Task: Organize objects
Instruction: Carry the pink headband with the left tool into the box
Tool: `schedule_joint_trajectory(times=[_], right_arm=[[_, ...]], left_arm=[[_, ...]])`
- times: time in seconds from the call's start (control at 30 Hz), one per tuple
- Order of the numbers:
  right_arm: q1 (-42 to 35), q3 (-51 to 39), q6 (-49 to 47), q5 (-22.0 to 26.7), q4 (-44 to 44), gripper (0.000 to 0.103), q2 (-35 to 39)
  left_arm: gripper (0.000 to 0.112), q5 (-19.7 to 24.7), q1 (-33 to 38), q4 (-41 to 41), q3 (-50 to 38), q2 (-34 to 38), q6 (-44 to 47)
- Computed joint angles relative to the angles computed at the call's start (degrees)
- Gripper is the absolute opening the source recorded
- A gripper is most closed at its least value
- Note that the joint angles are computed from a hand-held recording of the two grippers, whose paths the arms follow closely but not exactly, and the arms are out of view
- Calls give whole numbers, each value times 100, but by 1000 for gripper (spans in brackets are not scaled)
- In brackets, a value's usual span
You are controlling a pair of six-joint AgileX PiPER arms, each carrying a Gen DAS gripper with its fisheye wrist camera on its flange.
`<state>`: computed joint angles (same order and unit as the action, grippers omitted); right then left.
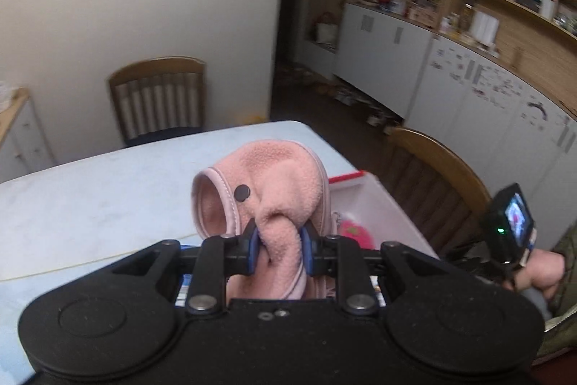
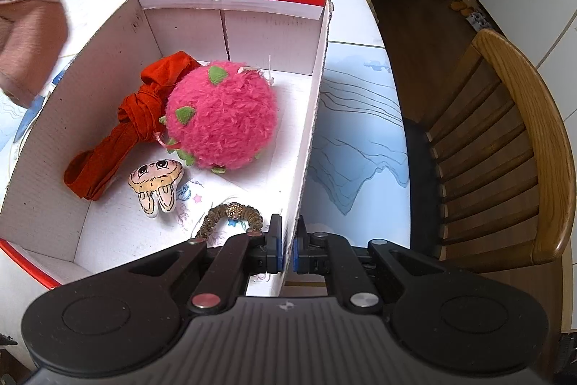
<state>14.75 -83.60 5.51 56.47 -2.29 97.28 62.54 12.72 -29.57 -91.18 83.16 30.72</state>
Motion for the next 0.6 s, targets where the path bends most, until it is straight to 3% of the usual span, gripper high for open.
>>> schedule_joint_trajectory(times=[0.6], right_arm=[[-123, -57, -318, -77, 131, 5, 129]], left_arm=[[21, -577, -1771, 755, 780, 816, -47]])
